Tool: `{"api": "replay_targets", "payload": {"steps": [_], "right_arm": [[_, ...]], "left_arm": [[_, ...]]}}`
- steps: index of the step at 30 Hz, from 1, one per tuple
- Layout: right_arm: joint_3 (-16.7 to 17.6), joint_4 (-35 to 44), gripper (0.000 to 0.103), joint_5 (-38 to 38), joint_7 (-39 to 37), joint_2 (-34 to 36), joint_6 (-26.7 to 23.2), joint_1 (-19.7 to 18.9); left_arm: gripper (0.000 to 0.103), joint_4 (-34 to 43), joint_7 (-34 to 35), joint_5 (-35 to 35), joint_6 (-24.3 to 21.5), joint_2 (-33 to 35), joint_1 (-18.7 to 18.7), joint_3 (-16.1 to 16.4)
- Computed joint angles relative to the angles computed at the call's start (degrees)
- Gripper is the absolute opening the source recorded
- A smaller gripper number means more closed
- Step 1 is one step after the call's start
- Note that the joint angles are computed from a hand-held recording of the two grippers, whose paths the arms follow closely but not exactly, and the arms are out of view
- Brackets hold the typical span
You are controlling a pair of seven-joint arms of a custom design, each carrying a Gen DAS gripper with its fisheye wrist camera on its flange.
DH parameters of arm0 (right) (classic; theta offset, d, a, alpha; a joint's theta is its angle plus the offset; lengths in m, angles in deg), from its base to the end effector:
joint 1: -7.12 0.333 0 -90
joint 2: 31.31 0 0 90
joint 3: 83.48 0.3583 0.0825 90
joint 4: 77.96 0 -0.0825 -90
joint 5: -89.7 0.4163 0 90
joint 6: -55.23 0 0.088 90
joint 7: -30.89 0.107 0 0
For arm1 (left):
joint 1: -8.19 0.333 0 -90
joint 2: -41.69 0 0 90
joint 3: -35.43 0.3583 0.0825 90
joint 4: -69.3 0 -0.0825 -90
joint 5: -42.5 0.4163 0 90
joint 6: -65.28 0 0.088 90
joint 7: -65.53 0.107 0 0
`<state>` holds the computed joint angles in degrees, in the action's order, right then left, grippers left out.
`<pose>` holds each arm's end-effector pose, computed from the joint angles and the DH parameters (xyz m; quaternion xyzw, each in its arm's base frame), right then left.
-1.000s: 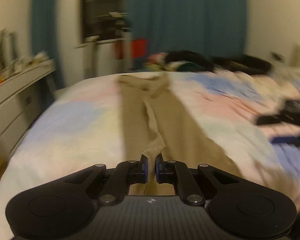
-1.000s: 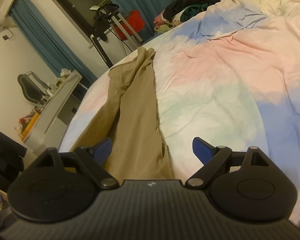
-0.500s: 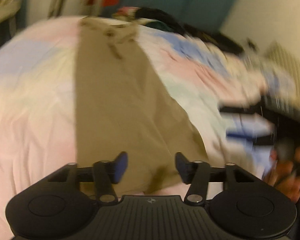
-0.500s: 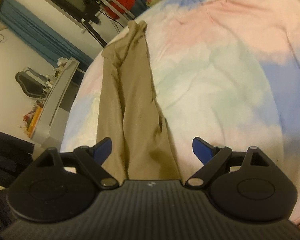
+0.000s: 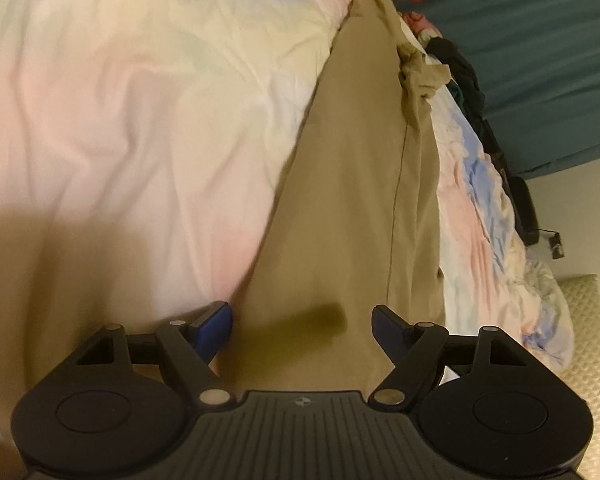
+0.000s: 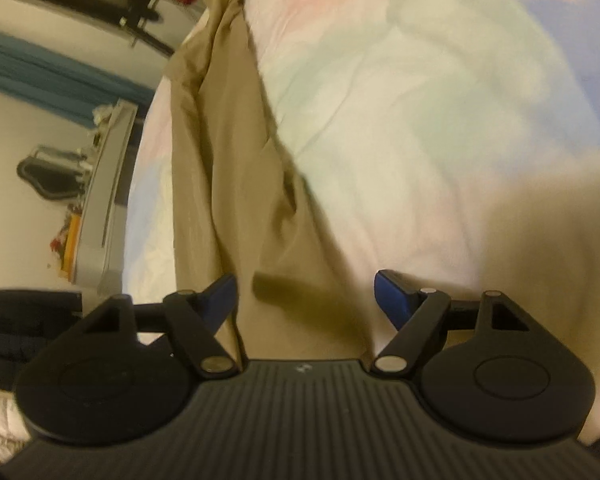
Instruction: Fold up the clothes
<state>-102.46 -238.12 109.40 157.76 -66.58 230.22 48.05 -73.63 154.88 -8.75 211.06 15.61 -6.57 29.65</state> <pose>0.3755 0.1163 0.4800 -0.4151 0.8048 0.0692 0.4186 0.4257 -0.1529 0.5207 0.7383 -0.5555 0.3633 0.1196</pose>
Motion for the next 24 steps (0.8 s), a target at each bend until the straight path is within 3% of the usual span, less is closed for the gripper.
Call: {"api": "replay_targets", "payload": {"steps": [2,5,7,8,10,15,24], "right_arm": [[-3.5,0.3,0.073,0.6,-2.9,-0.8,0.0,4.0],[-9.2,0.2,0.04,5.5,-7.1,-3.3,-0.9,10.8],[-7.0,0.4,0.028,3.9,-6.1,-3.1,-3.7,8.4],[-4.9,0.5,0.017,3.7,-5.6,-2.8,-4.6,6.2],[-1.5,0.5,0.011,3.9,-5.1,-3.0,-5.2,3.0],[4.7,1.0,0.009,1.4,-3.6,-6.6,-3.4,-3.0],[7.1,7.9,0.009,-5.2,-3.3,-11.2,-2.6,-5.1]], "left_arm": [[0.074,-0.5,0.5,-0.5,-1.7,-0.7,-0.4,0.5],[0.052,-0.5,-1.8,2.4,-2.7,-1.0,0.6,-0.9],[0.021,-0.6,-3.2,4.1,-2.8,-1.4,1.0,-1.4],[0.015,-0.7,-3.3,4.0,-2.8,-1.5,0.8,-1.2],[0.007,-1.3,-2.6,2.3,-1.8,-2.3,0.2,-0.3],[0.005,-1.6,1.3,-3.4,1.9,-6.1,-2.2,1.7],[0.005,2.9,5.0,-8.4,3.2,-13.9,-3.7,5.3]]}}
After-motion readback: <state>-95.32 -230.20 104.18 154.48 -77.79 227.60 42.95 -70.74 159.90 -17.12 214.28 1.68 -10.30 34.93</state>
